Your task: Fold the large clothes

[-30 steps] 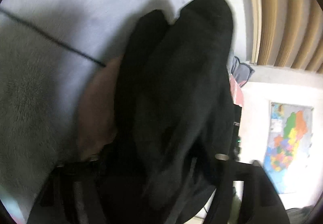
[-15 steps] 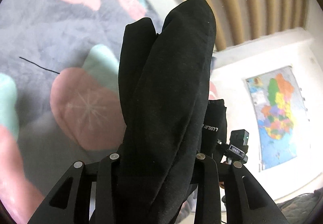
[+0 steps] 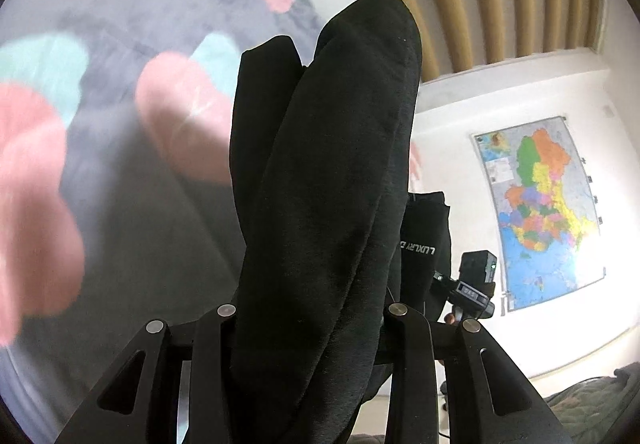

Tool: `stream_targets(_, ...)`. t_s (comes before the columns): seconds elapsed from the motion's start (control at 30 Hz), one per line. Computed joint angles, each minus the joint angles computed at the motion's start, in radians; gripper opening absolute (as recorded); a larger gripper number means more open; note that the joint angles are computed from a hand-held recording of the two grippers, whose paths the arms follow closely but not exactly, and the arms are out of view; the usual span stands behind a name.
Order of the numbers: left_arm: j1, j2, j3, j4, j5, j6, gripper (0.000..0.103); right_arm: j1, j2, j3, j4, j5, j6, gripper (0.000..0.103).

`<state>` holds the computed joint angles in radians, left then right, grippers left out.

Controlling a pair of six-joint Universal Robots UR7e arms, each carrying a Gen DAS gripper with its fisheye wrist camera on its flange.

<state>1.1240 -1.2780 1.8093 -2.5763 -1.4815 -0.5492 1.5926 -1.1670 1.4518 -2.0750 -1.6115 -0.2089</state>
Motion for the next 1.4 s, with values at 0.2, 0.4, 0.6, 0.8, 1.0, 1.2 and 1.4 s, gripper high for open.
stream_targets(0.2,0.045,-0.028,0.141,-0.087,0.005,-0.008,0.037,-0.039,0.021,0.102,-0.092,-0.057,-0.055,0.035)
stream_targets(0.4,0.15,-0.025,0.223,-0.254,-0.079,0.044,0.04,-0.102,0.021,0.168,-0.237,-0.009,-0.118,0.037)
stream_targets(0.6,0.208,-0.033,0.275,-0.388,-0.184,0.126,0.047,-0.2,-0.003,0.248,-0.329,0.044,-0.185,0.049)
stream_targets(0.8,0.159,-0.076,0.36,-0.491,-0.051,0.178,0.048,-0.243,-0.036,0.342,-0.469,0.073,-0.174,0.067)
stream_targets(1.0,-0.074,-0.276,0.504,-0.41,0.382,0.092,0.051,-0.103,-0.141,0.502,-0.8,-0.184,-0.341,0.073)
stream_targets(1.2,-0.343,-0.261,0.455,-0.311,0.716,0.17,0.062,0.05,-0.084,0.436,-0.743,-0.115,-0.35,0.075)
stream_targets(1.4,-0.238,0.007,0.22,-0.038,0.75,0.03,0.065,0.138,0.215,0.209,-0.554,-0.303,-0.215,0.07)
